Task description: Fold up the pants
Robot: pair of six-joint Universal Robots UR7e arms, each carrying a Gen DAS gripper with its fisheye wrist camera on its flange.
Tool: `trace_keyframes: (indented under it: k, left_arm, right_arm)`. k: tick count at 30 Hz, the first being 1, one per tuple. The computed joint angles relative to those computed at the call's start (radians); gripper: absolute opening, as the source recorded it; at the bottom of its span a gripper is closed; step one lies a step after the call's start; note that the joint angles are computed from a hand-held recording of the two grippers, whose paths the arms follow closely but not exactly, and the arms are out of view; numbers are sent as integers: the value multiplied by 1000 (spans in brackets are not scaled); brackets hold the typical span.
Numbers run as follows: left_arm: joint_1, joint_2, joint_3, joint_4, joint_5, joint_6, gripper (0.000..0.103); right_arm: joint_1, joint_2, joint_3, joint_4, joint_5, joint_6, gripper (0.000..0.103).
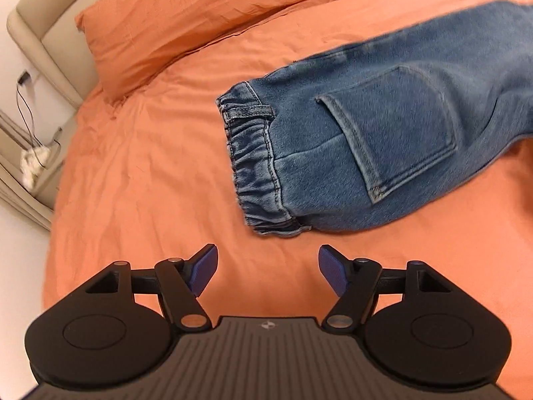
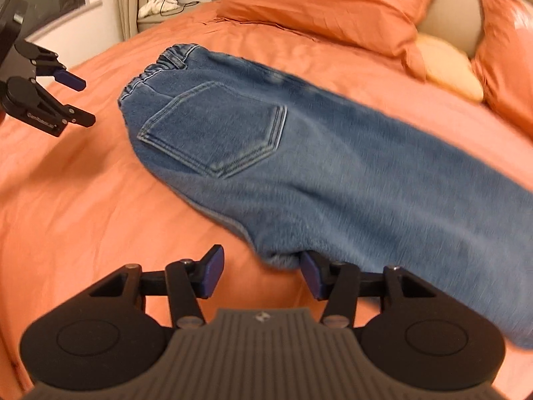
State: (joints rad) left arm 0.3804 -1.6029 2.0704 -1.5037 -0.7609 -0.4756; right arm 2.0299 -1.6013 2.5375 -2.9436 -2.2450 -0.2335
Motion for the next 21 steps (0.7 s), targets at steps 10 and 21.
trace_keyframes:
  k: [10,21]
  left_arm:
    - [105,55,-16,-218,-12,-37,61]
    - [154,260,-94,-126,92,-36,33]
  right_arm:
    - [-96,41,-26,60,26,-63,21]
    - [-66,-76,-28,241,66,37,11]
